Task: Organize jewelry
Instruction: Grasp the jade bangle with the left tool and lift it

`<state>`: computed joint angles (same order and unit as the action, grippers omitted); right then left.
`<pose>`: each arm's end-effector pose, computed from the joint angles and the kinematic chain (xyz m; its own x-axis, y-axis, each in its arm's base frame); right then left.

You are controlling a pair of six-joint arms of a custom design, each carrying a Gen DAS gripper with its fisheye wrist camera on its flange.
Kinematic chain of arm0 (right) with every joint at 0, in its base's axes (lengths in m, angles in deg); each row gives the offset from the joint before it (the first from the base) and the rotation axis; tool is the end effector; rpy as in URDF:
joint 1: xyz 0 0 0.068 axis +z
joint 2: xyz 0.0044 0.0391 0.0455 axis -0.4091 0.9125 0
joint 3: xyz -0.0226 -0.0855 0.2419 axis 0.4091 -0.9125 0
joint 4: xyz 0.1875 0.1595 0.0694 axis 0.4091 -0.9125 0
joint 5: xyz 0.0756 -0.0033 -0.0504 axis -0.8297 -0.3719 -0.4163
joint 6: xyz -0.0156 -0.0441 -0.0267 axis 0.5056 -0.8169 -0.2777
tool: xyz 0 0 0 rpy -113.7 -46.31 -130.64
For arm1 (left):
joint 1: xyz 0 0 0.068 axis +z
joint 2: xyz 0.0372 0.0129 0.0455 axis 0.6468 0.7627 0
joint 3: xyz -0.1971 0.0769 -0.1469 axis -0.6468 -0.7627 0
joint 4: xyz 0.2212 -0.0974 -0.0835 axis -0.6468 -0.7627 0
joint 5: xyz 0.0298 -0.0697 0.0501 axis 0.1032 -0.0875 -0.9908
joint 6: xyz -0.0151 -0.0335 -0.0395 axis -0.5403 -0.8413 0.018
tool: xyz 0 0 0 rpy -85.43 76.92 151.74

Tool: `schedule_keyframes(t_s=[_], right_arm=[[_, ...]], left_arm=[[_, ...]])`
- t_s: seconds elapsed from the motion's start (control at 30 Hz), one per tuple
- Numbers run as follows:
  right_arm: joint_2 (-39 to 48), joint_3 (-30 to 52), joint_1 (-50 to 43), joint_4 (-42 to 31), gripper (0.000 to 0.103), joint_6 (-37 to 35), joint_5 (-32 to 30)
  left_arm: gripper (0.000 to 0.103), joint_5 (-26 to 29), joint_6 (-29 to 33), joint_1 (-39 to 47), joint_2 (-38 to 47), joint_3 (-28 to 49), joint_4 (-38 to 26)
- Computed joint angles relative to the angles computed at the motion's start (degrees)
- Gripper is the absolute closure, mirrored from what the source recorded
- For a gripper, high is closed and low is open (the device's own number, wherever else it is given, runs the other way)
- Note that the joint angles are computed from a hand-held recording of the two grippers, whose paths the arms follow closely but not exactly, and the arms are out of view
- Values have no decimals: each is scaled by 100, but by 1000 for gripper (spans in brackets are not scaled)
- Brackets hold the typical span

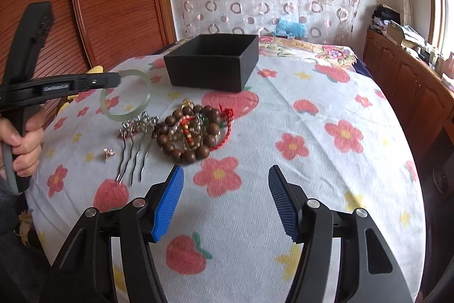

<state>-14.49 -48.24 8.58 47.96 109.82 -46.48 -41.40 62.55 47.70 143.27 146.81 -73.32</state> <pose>0.1827 0.0990 0.1776 -0.6841 0.1795 -0.7070 0.1684 0.9819 0.0863 0.3761 0.0252 0.1928 -0.5143 0.4410 -0.7356 0.7385 0.6637 -0.1185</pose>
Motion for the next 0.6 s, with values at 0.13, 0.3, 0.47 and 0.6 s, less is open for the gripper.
schedule_keyframes(t_s=[0.13,0.3,0.47,0.6], right_arm=[[133,201,-253,81,49,-427,-153],[450,493,-562,211,60,-813,-419],[1020,827,-843,431,69,-1095,-769],[1542,1079,-1051,580,79,-1358,-1018]], left_arm=[[95,216,2,264,-77,54,-11],[95,373,-23,465,-160,80,33],[95,477,-8,593,-196,90,3],[95,500,0,620,-196,62,25]])
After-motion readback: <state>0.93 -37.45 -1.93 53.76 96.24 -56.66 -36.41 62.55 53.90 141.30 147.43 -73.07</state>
